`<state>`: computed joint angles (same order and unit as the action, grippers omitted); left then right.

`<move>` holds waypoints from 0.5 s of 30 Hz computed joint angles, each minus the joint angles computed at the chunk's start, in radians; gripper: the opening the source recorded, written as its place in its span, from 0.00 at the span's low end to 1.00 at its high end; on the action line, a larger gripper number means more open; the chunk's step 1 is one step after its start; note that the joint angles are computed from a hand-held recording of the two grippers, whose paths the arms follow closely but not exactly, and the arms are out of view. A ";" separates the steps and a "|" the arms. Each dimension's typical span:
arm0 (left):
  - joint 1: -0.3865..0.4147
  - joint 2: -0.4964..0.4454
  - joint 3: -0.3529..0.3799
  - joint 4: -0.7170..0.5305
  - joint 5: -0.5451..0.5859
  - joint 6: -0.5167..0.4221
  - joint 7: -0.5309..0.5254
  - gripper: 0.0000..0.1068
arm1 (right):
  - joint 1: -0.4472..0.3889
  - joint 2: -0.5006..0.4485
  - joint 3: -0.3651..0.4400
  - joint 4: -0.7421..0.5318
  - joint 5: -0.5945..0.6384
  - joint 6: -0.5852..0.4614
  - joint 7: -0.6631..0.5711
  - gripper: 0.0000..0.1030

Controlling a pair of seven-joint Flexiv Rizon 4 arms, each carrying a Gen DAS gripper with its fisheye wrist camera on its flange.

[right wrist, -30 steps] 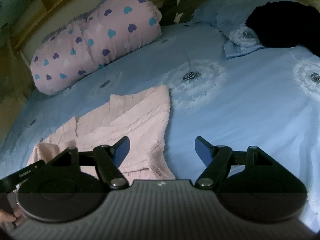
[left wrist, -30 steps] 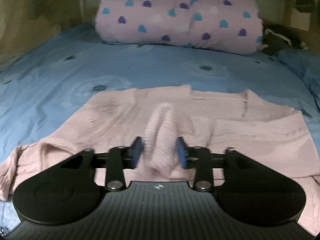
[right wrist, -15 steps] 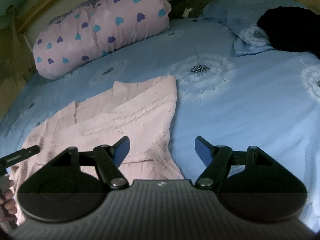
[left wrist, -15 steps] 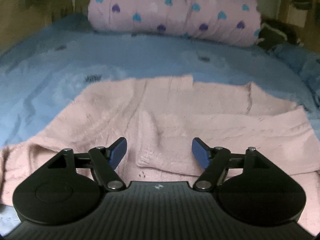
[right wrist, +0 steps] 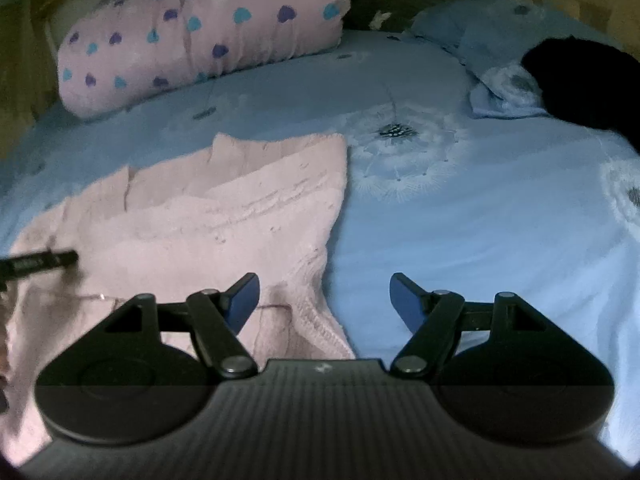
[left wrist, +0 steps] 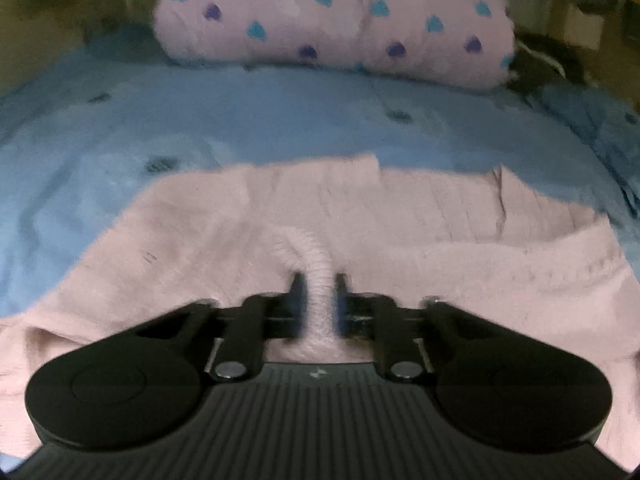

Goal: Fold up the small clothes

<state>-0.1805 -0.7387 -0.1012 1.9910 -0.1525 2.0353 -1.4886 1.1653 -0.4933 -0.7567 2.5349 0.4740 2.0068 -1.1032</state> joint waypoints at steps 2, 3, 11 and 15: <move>0.039 0.017 -0.029 0.027 0.012 0.037 -0.043 0.13 | 0.004 -0.005 0.000 0.000 -0.006 -0.004 -0.007 0.71; 0.017 0.023 -0.005 0.031 -0.015 0.034 -0.037 0.13 | 0.012 -0.012 -0.007 0.000 -0.007 -0.007 -0.011 0.71; -0.098 -0.020 0.124 0.014 -0.131 0.012 0.051 0.17 | 0.070 -0.062 -0.071 0.002 -0.043 -0.047 0.002 0.71; -0.119 -0.001 0.141 0.028 -0.163 0.000 0.085 0.32 | 0.082 -0.080 -0.085 0.001 -0.057 -0.052 0.010 0.71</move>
<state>-0.2992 -0.7397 0.0398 2.0192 -0.3153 2.0357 -1.4037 1.2474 -0.5731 -0.8413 2.5355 0.4174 1.9547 -1.0935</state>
